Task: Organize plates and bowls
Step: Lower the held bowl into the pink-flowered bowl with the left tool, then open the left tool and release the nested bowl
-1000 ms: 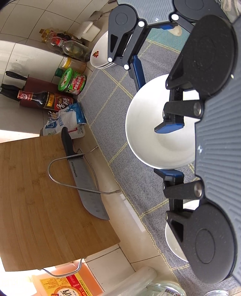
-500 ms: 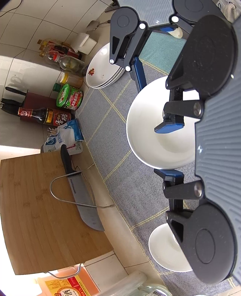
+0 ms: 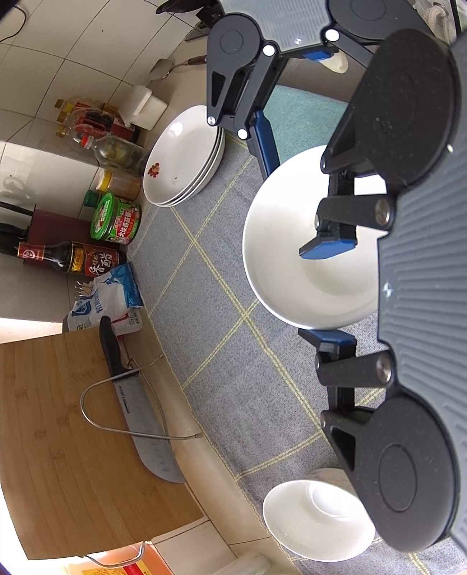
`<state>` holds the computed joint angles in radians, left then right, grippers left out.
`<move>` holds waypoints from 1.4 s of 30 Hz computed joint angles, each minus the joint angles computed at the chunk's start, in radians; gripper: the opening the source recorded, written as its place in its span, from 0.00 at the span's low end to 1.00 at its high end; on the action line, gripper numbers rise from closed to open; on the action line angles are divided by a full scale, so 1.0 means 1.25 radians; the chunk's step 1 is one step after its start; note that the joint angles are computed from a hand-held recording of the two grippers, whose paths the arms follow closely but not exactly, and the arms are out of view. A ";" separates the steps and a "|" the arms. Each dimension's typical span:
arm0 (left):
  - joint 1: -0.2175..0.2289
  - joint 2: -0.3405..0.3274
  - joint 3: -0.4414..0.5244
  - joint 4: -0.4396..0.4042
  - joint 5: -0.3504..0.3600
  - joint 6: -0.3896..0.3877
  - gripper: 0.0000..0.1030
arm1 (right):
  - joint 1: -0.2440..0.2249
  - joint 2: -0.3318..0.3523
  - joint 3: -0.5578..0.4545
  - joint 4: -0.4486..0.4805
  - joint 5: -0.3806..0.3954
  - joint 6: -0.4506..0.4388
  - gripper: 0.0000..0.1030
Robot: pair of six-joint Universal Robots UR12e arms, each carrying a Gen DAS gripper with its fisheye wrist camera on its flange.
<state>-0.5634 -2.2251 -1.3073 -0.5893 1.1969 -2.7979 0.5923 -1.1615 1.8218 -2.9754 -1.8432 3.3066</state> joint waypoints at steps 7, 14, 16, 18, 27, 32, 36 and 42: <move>-0.005 0.002 -0.010 -0.008 0.004 0.008 0.37 | 0.001 -0.004 0.012 0.011 0.014 0.019 0.89; -0.009 0.001 -0.011 -0.019 0.013 0.018 0.37 | 0.000 -0.006 0.015 0.022 0.023 0.022 0.89; -0.009 0.000 -0.011 -0.020 0.014 0.021 0.37 | -0.001 -0.006 0.015 0.024 0.024 0.023 0.89; -0.009 -0.002 -0.010 -0.022 0.015 0.022 0.37 | -0.001 -0.005 0.015 0.025 0.026 0.024 0.89; -0.012 -0.003 -0.011 -0.019 0.026 0.037 0.38 | -0.004 -0.004 0.013 0.029 0.035 0.027 0.89; -0.013 -0.004 -0.011 -0.018 0.028 0.042 0.38 | -0.006 -0.003 0.012 0.031 0.038 0.030 0.89; -0.012 -0.005 -0.011 -0.018 0.025 0.042 0.38 | -0.006 -0.001 0.011 0.033 0.039 0.031 0.89; -0.012 -0.005 -0.012 -0.016 0.025 0.043 0.38 | -0.008 0.001 0.012 0.030 0.045 0.038 0.89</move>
<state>-0.5779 -2.2319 -1.3217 -0.6088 1.2286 -2.7442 0.5823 -1.1599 1.8364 -2.9381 -1.7871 3.3544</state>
